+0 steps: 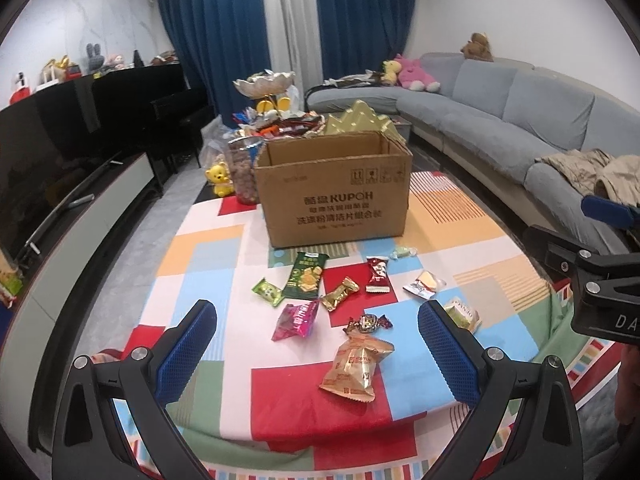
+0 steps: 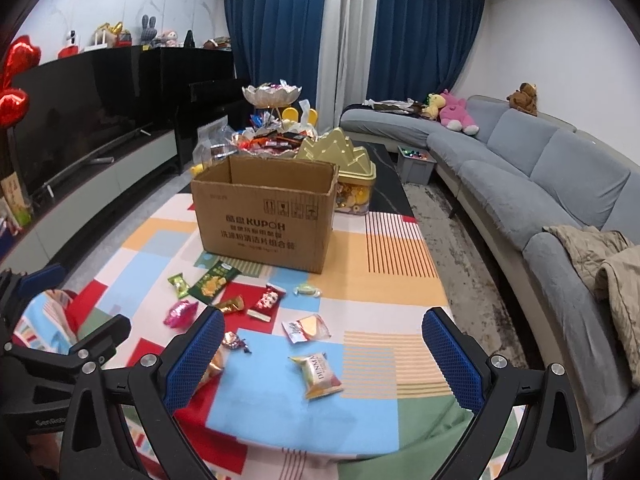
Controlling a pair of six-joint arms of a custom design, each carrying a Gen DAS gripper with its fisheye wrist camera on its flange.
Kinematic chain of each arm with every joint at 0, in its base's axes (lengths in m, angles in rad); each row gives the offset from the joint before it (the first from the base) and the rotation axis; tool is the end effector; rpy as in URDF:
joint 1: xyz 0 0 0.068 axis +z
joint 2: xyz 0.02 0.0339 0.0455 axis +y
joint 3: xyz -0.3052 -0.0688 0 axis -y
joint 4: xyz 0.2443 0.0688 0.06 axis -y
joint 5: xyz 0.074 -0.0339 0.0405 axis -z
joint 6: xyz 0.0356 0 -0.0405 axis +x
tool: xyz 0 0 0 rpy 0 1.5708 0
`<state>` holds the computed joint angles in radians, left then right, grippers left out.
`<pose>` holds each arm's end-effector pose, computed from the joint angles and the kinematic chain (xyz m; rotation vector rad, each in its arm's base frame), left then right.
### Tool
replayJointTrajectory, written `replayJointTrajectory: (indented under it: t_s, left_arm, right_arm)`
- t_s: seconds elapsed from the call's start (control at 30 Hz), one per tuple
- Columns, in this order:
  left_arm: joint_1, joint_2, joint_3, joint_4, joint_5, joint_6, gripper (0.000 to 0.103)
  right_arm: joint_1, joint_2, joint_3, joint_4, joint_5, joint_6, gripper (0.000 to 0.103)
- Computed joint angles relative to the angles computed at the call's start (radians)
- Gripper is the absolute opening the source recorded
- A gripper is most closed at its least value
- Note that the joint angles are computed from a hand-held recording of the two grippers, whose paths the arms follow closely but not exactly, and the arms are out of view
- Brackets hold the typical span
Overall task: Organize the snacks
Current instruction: 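Reach the left tool to the gold Fortune Biscuits pack while the right tool reaches the white Denmas pack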
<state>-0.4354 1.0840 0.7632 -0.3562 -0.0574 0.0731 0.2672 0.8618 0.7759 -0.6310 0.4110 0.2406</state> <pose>0.1943 -0.0881 0.2945 0.5358 2.1850 -0.1307 0.1487 0.0259 0.3139 0.1805 2.2168 -0.1937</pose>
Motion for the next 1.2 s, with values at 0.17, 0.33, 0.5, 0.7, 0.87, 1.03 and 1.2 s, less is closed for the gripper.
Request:
replayJointTrajectory:
  t_s: [0.17,0.33,0.5,0.7,0.87,1.03,1.2]
  left_arm:
    - [-0.004,0.06,-0.039,0.072,0.017,0.025,0.103]
    - [0.003,0.118,-0.078,0.141,0.044,0.033,0.102]
    - [-0.001,0.171,-0.133,0.232,0.063,0.066,0.101]
    - [-0.001,0.25,-0.143,0.261,0.062,0.067,0.099]
    - [-0.003,0.33,-0.136,0.272,0.06,0.069,0.093]
    - [0.009,0.384,-0.124,0.266,0.084,0.064,0.086]
    - [0.007,0.429,-0.121,0.272,0.09,0.065,0.083]
  right_arm:
    - [-0.043,0.038,-0.062,0.095,-0.039,-0.05,0.1]
    - [-0.075,0.071,-0.118,0.178,-0.079,-0.088,0.1]
    - [-0.092,0.1,-0.192,0.28,-0.1,-0.122,0.1]
    - [-0.167,0.161,-0.243,0.348,-0.168,-0.133,0.097]
    - [-0.213,0.238,-0.264,0.391,-0.244,-0.143,0.086]
    - [-0.242,0.313,-0.276,0.421,-0.291,-0.139,0.081]
    - [-0.276,0.383,-0.285,0.457,-0.323,-0.132,0.078]
